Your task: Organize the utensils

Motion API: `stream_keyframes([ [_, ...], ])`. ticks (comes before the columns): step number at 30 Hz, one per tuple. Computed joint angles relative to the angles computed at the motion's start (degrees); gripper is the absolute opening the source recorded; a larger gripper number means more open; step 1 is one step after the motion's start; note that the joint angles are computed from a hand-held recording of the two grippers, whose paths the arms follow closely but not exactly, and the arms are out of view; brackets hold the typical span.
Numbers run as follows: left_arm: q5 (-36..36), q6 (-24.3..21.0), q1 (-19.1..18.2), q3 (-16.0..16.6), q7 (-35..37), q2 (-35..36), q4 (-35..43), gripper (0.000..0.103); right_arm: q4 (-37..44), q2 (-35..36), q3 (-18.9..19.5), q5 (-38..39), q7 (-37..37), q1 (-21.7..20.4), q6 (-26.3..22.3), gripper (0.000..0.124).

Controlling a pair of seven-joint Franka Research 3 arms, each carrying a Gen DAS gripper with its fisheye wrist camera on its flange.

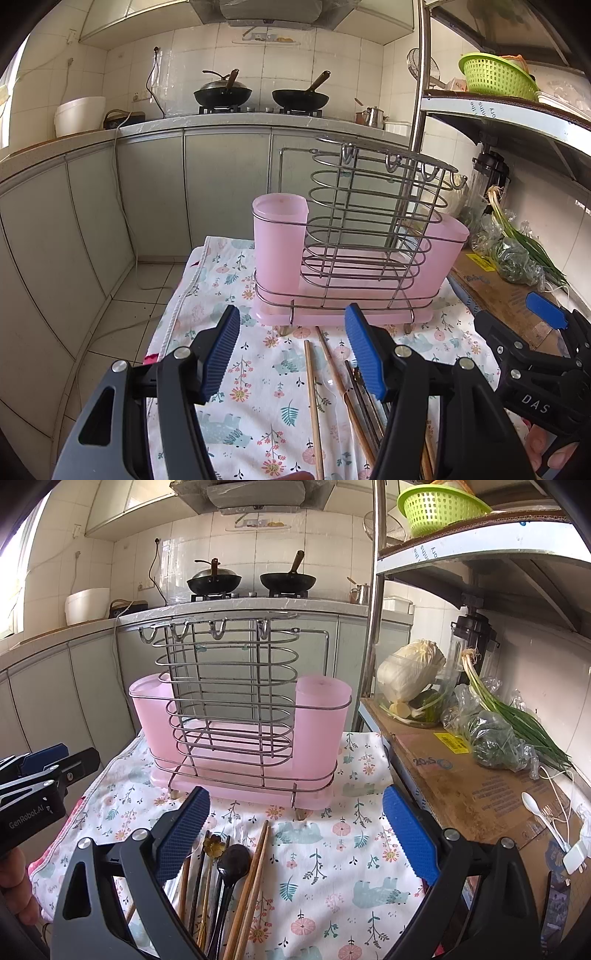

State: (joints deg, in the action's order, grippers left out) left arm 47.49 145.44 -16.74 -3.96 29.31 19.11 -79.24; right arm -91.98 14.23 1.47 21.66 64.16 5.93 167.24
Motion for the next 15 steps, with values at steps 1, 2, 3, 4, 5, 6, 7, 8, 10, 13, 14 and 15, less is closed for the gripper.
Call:
stream_keyframes([
  [1,0.02,0.02,-0.02,0.00,0.00,0.01,0.00,0.059,-0.03,-0.01,0.05,0.08,-0.13,-0.05,0.04,0.095],
  [2,0.01,0.05,-0.02,0.02,-0.05,0.01,-0.01,0.059,-0.03,-0.01,0.04,0.09,-0.14,-0.04,0.04,0.095],
  [3,0.02,-0.02,-0.04,0.03,-0.10,0.03,0.04,0.059,-0.05,-0.04,0.00,0.05,-0.05,0.01,0.10,0.095],
  [4,-0.03,-0.02,-0.02,0.02,-0.03,0.01,0.02,0.059,-0.03,-0.04,-0.02,0.07,0.01,0.02,0.14,0.095],
  [5,-0.03,-0.02,-0.03,0.02,-0.03,0.01,0.02,0.059,-0.09,-0.05,0.06,0.22,-0.14,-0.08,0.18,0.095],
  [6,-0.08,-0.04,-0.02,0.01,0.00,0.01,0.04,0.059,-0.20,-0.12,0.10,0.32,-0.23,-0.11,0.25,0.095],
  [7,-0.09,-0.04,-0.02,0.01,0.00,0.01,0.04,0.059,-0.38,-0.26,0.22,0.56,-0.46,-0.20,0.40,0.095],
  [8,-0.07,-0.02,-0.03,0.02,0.00,0.02,0.04,0.059,-0.49,-0.35,0.24,0.64,-0.55,-0.19,0.53,0.095],
  [10,-0.11,0.07,0.00,0.00,0.10,0.01,-0.01,0.059,-0.58,-0.44,0.47,1.14,-1.08,-0.33,0.79,0.095],
  [13,-0.01,0.07,-0.06,0.01,0.00,-0.12,-0.12,0.059,-0.68,-0.56,0.88,2.14,-2.08,-0.59,1.20,0.095],
  [14,-0.01,0.06,-0.05,0.00,0.00,-0.12,-0.12,0.059,-0.75,-0.65,1.22,2.85,-2.78,-0.84,1.40,0.095],
  [15,-0.01,0.06,-0.05,-0.01,0.00,-0.12,-0.12,0.059,-0.83,-0.71,1.21,3.03,-2.94,-0.78,1.54,0.095],
])
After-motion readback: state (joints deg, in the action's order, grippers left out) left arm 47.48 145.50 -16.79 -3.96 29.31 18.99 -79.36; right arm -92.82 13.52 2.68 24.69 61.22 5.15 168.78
